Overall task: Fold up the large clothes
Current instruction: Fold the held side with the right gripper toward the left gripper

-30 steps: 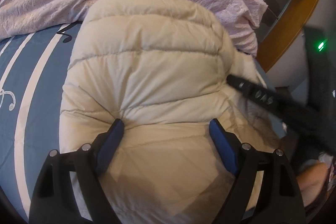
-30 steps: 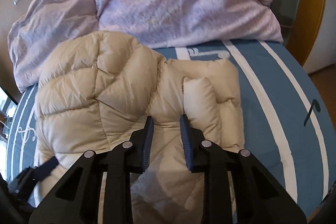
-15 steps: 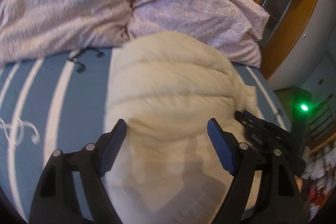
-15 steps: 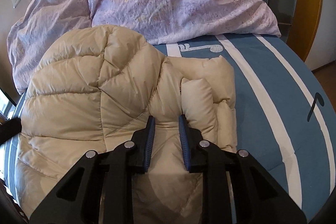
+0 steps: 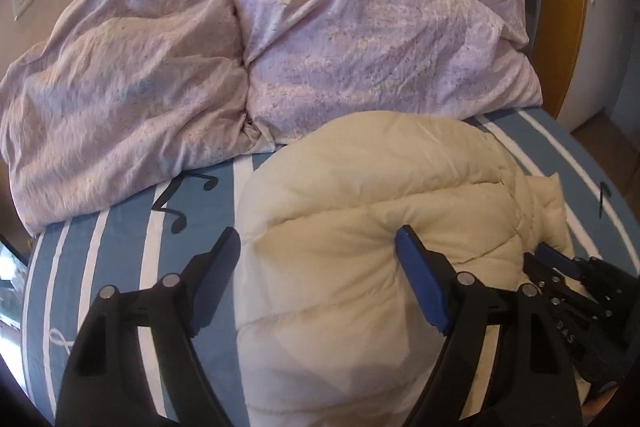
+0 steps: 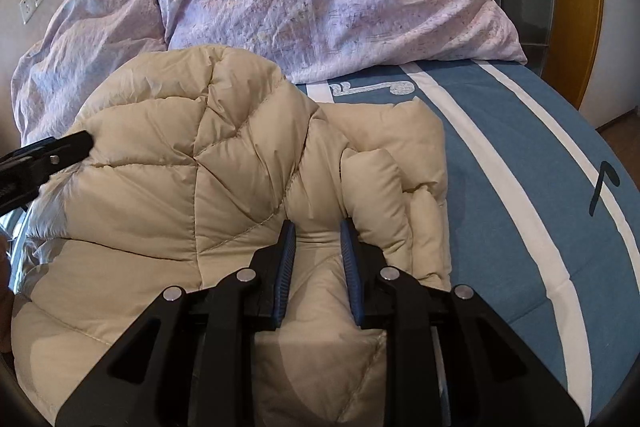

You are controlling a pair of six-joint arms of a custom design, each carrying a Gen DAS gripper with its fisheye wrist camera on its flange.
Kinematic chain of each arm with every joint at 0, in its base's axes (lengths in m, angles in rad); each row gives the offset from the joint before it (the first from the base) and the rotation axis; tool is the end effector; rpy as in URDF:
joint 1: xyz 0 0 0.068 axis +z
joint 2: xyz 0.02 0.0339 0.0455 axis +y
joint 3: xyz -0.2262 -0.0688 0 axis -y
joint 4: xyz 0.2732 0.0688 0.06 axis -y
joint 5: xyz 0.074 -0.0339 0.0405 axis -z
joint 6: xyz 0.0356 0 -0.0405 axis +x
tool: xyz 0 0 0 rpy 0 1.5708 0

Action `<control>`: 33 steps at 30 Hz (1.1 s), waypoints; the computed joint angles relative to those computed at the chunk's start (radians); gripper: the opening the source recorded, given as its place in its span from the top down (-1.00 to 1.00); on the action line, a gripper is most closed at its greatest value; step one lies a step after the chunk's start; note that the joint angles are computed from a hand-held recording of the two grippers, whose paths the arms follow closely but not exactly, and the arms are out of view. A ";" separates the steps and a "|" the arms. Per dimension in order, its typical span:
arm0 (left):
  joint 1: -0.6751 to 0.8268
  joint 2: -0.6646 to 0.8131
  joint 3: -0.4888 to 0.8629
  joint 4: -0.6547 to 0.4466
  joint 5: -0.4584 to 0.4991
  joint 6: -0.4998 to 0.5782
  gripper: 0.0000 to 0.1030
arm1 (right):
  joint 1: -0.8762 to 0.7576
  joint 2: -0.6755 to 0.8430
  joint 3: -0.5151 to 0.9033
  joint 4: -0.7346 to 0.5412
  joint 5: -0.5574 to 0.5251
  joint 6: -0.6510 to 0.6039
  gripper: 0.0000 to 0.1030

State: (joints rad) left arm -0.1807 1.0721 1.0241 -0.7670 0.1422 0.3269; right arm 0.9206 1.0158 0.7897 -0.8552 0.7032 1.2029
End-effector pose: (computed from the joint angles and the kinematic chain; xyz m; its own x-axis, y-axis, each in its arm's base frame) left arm 0.2573 -0.0521 0.2795 -0.5901 0.4309 -0.6827 0.4889 0.8637 0.1226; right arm 0.1564 0.1676 0.2137 -0.5869 0.4040 -0.7016 0.3463 0.9086 0.2335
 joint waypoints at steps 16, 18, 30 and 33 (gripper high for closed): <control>-0.002 0.056 -0.112 0.130 -0.014 -0.050 -0.80 | 0.016 -0.009 -0.022 0.023 0.040 0.020 0.52; -0.002 0.051 -0.126 0.143 -0.018 -0.055 -0.82 | 0.021 -0.008 -0.022 0.021 0.048 0.024 0.52; -0.016 0.025 -0.195 0.227 -0.045 -0.083 -0.86 | 0.060 0.022 -0.001 -0.014 0.131 0.055 0.44; -0.014 0.024 -0.204 0.238 -0.040 -0.092 -0.86 | 0.060 0.007 -0.010 0.002 0.132 0.035 0.34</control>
State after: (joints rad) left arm -0.1948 1.0956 0.8200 -0.5288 0.1025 0.2353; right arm 0.9809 1.0225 0.7799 -0.8535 0.8354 1.2380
